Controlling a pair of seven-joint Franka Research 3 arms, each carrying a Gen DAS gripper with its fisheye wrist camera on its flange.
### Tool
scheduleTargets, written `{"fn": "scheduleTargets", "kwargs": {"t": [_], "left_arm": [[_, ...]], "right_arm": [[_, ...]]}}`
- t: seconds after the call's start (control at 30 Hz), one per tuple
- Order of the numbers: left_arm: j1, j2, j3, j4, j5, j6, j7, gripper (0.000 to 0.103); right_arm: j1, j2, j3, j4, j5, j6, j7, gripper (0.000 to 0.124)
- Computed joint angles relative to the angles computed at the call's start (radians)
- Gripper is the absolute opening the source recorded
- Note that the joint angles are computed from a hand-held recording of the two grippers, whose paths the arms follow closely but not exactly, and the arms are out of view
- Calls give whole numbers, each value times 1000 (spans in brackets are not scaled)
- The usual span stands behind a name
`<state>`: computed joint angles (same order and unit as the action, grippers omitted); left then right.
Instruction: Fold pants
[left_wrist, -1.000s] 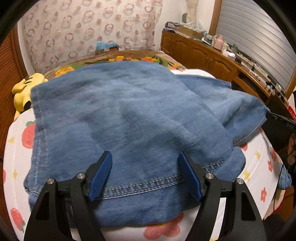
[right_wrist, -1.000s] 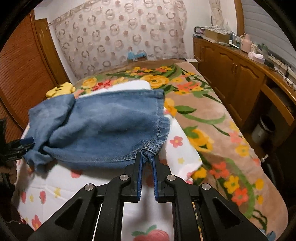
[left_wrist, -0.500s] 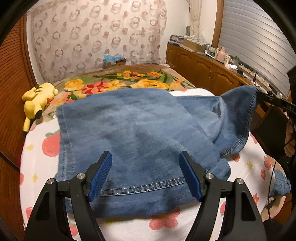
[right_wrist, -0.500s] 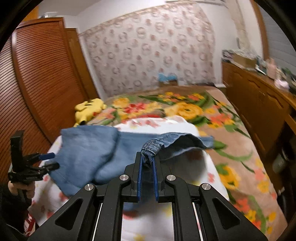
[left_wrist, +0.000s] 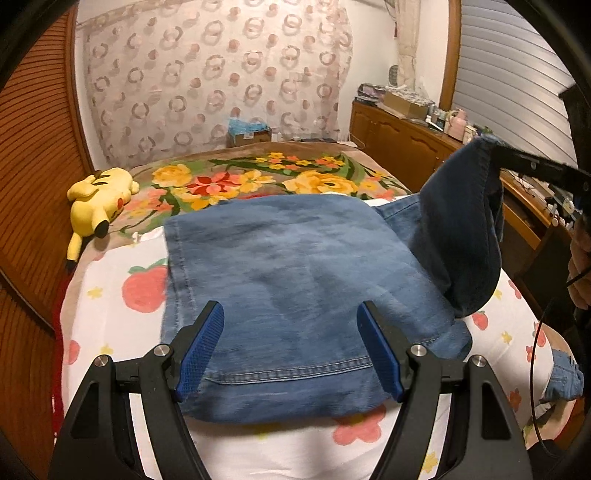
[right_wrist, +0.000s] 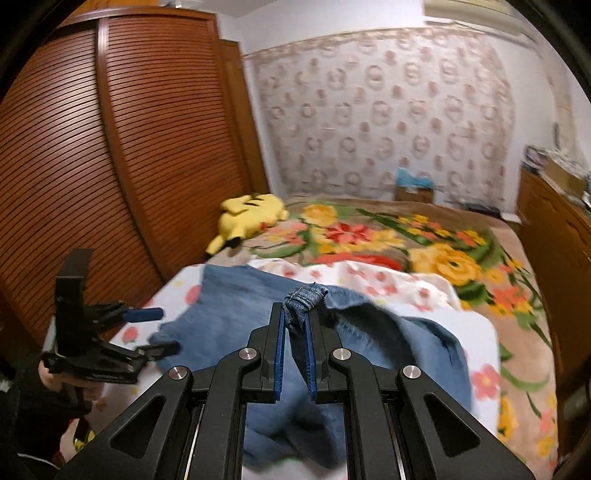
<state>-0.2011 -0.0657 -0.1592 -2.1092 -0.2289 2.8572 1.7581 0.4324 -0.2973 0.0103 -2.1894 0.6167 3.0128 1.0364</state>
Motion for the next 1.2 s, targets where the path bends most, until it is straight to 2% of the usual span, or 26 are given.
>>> {"fn": "scheduleTargets", "kwargs": {"t": [0.1, 0.2, 0.43, 0.53, 0.67, 0.73, 0.87, 1.03, 1.13, 1.2], "left_arm": [[6, -18, 4, -19, 15, 13, -17, 75], [10, -34, 13, -37, 29, 22, -36, 75], [11, -49, 31, -64, 49, 24, -58, 75], [10, -46, 35, -63, 47, 20, -58, 75], [12, -35, 33, -54, 47, 15, -60, 75], [12, -28, 31, -48, 43, 12, -55, 75], [9, -9, 23, -26, 28, 4, -39, 75], [13, 24, 6, 8, 22, -16, -23, 75], [17, 47, -7, 28, 17, -31, -16, 75], [20, 62, -16, 40, 9, -41, -7, 75]], "right_arm": [[90, 29, -67, 57, 98, -36, -153, 10], [108, 75, -82, 120, 176, -90, -276, 10], [18, 173, -64, 203, 232, -253, -361, 10], [-35, 192, -45, 215, 215, -298, -342, 16], [-96, 179, -13, 201, 209, -287, -329, 26], [-114, 162, -10, 192, 225, -282, -343, 39], [-128, 125, -12, 156, 251, -243, -372, 42], [-153, 109, -1, 99, 180, -185, -290, 42], [-177, 116, 12, 74, 72, -162, -173, 43], [-198, 153, 57, 99, -67, -149, -11, 43]]}}
